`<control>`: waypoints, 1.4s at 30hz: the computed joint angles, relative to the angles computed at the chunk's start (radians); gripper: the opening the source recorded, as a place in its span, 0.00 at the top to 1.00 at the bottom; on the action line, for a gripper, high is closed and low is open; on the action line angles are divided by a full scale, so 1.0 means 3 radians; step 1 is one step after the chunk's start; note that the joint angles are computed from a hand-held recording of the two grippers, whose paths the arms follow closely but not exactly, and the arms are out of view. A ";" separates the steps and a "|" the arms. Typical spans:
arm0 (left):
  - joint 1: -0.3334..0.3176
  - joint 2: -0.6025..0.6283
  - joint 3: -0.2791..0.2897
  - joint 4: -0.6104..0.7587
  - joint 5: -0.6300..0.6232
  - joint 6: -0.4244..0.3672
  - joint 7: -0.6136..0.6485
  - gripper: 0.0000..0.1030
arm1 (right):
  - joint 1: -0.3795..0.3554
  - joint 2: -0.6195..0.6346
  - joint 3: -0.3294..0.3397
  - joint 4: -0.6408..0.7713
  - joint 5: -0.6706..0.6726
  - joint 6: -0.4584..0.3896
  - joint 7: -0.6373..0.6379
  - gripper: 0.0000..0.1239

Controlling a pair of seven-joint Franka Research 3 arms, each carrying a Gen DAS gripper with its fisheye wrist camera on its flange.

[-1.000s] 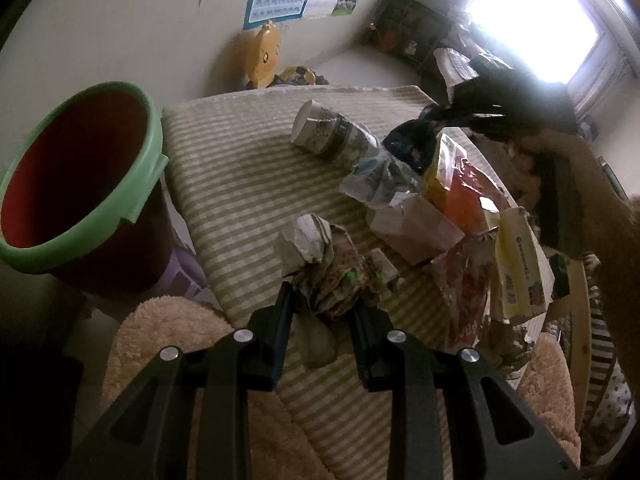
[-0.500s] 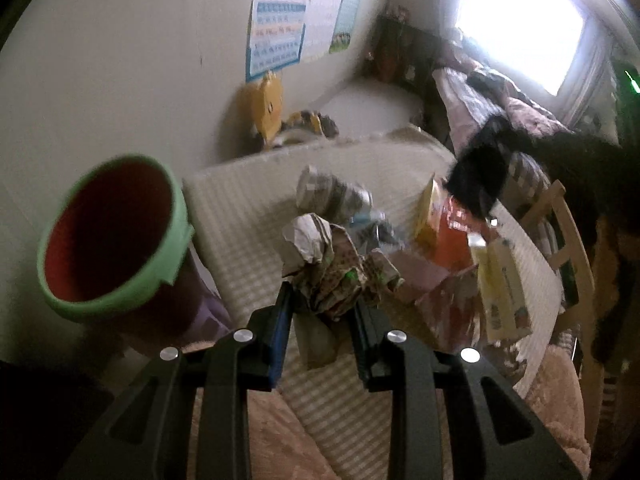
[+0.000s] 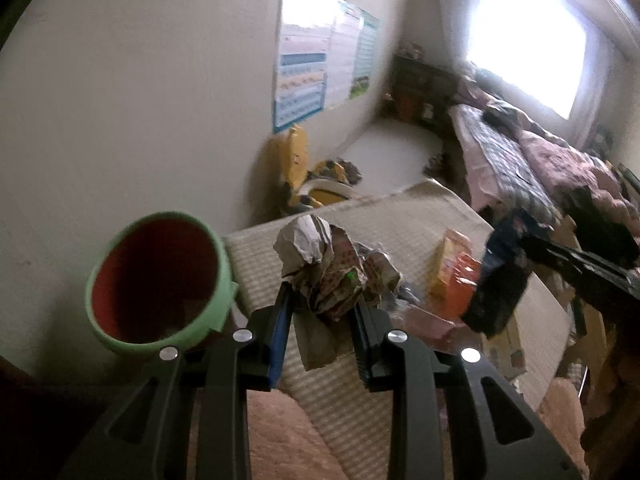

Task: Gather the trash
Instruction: 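Move both held wrappers over the green bucket and release them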

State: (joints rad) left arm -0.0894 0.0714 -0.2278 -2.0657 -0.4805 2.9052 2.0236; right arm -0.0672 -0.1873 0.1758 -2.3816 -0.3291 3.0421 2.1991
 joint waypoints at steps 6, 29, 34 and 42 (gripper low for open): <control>0.0048 -0.0017 0.0078 -0.0015 0.0160 0.0089 -0.0226 0.75 | 0.0054 0.0040 0.0013 0.0141 -0.0164 -0.0082 0.0081 0.89; 0.0595 0.0468 0.0240 0.0369 0.0955 0.0161 -0.1171 0.75 | 0.0957 0.1157 -0.0328 0.1553 0.1378 -0.0453 -0.1510 0.89; 0.0814 0.0765 0.0126 0.0646 0.0960 0.0051 -0.1202 0.74 | 0.1157 0.1590 -0.0457 0.2100 0.1404 -0.0675 -0.1620 0.89; 0.0968 0.1214 -0.0016 0.1130 0.1086 -0.0120 -0.1260 0.73 | 0.1268 0.2379 -0.0483 0.3186 0.1632 -0.1250 -0.1654 0.89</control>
State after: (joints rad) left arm 0.2009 0.4355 -0.2327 -1.7266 -0.1548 2.8693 1.6457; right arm 0.3133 0.5263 0.0310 -1.4258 0.1606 2.6672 1.7029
